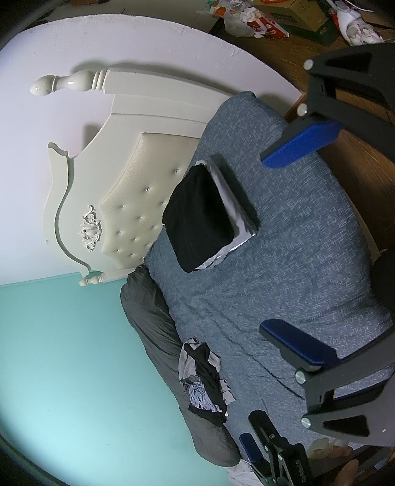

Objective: Fold clothes

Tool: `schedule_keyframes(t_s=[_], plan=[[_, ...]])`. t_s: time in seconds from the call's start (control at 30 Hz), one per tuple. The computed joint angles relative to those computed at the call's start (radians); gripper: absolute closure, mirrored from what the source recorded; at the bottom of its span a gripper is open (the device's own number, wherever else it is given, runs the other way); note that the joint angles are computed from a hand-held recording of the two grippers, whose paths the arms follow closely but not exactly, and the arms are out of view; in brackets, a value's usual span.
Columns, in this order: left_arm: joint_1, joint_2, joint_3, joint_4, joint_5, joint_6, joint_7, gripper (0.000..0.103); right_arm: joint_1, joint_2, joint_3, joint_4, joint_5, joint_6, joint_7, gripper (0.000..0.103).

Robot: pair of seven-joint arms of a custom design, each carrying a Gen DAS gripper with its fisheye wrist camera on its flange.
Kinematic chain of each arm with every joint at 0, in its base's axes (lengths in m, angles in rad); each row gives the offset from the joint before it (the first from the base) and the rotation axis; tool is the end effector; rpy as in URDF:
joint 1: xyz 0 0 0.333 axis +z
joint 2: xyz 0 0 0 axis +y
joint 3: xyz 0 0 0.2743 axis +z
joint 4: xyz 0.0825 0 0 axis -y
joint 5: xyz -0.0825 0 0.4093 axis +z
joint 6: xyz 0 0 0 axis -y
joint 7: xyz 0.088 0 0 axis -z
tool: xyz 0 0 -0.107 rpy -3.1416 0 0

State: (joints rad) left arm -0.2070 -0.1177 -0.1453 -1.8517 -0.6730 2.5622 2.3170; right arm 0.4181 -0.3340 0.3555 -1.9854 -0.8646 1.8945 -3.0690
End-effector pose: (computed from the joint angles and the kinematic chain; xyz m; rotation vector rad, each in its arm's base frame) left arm 0.5697 -0.2040 0.6186 -1.0681 2.2790 -1.2382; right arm 0.3965 0.3392 0.6060 -1.0282 2.1400 -1.0302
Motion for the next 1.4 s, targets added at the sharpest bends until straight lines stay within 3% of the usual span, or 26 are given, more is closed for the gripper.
schedule_keyframes(t_s=[1.4], plan=[[0.012,0.014,-0.002,0.014,0.013,-0.022,-0.023,0.0,0.001,0.005,-0.006,0.0,0.005,0.01,0.002,0.003]])
